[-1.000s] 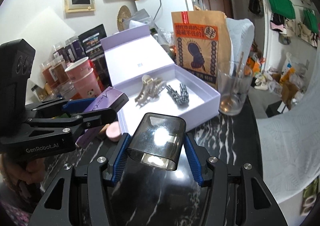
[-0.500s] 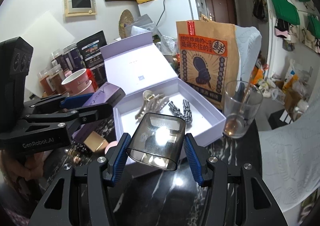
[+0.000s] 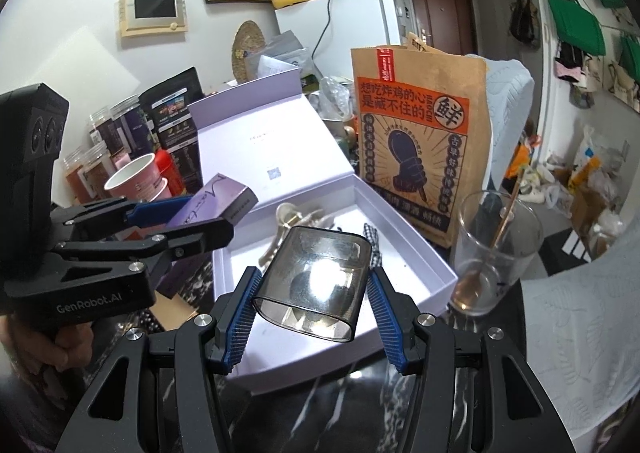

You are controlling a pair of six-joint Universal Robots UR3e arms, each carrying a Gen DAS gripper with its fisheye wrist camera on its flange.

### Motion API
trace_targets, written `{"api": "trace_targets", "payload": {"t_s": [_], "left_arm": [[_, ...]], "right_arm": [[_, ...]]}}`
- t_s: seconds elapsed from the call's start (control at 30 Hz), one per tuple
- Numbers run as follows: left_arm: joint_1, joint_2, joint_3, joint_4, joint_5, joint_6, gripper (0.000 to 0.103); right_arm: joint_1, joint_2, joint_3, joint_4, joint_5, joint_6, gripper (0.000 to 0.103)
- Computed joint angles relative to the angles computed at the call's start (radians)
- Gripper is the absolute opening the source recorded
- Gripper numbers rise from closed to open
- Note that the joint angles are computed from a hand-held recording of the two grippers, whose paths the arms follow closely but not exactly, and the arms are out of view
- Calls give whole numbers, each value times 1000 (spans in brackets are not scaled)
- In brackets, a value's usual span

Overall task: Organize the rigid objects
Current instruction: 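Carry the card and glass case over the lavender box with both tools, then lower the card and glass case into the box and open both tools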

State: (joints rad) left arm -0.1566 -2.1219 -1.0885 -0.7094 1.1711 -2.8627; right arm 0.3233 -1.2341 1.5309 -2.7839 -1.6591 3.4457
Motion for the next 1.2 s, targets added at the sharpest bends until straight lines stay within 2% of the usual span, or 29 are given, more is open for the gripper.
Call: {"api": "trace_targets", "payload": {"t_s": [0.2,0.5,1.1,1.2], "left_arm": [[-12,-68,63,-21,8,8,50],[-15,-175,185,-89,5,17,50],[-33,-356,406,-232,54,27,50],[-41,-378,432,-254,77,34,50]], "right_arm": [[-14,55,-38,-9,-7,-20,54],[-56,111,-56,1,39,-14,54],[-76,207,-151,94,72,-31,54],[-82,234,-194,141,105,-54,54]]}}
